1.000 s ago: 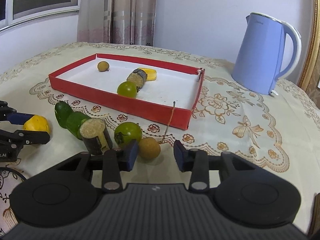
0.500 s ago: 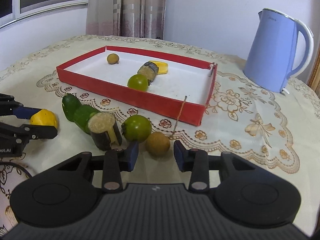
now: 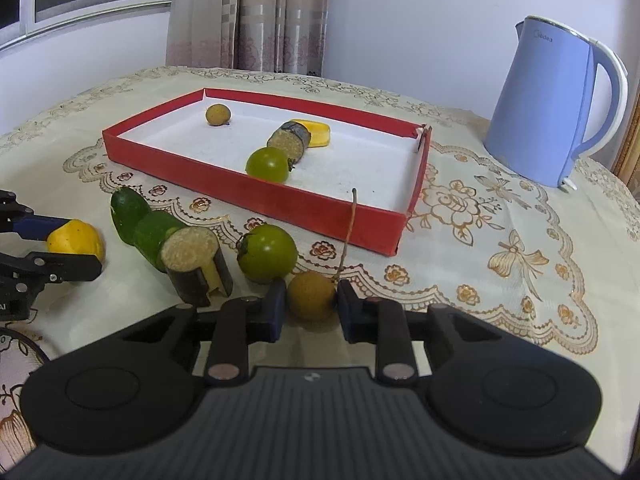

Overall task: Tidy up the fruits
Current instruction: 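Carry the yellow pepper into the tray with the left tool and release it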

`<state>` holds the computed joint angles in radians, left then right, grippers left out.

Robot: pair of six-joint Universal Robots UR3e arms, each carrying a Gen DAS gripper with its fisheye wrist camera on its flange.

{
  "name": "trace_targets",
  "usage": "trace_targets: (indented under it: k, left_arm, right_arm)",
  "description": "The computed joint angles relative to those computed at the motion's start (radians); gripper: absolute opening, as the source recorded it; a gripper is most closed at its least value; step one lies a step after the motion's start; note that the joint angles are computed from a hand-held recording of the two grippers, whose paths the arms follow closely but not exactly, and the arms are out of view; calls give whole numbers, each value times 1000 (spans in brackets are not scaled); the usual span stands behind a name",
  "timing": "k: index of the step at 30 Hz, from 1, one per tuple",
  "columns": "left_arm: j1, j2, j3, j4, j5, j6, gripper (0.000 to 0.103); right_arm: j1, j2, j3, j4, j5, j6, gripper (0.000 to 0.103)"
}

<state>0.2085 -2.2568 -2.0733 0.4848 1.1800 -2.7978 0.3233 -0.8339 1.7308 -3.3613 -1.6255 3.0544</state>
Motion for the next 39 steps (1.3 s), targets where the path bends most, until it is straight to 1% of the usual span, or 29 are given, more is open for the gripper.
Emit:
trace_targets:
  k: [5, 11, 16, 22, 27, 33, 36, 39]
  left_arm:
    - [-17, -7, 5, 11, 24, 23, 40]
    - [17, 1, 11, -29, -35, 3, 38]
    - [26, 14, -7, -20, -57, 2, 38]
    - [39, 37, -14, -12, -68, -11, 38]
    - [50, 55, 14, -3, -58, -18, 38]
    - [55, 46, 141, -60, -63, -13, 38]
    - [30, 10, 258, -113, -33, -10, 38]
    - [3, -45, 411, -207, -2, -25, 38]
  right_arm:
    - [3, 2, 4, -10, -4, 0, 26]
    - [3, -12, 38, -34, -8, 11, 26]
    - [1, -20, 59, -54, -10, 17, 26]
    - [-1, -30, 79, -72, -8, 16, 26]
    - [-2, -42, 97, -89, -7, 12, 26]
    - [-4, -53, 116, -107, -2, 12, 26]
    - [-5, -58, 124, -118, -2, 16, 26]
    - [-7, -65, 135, -127, -2, 18, 26]
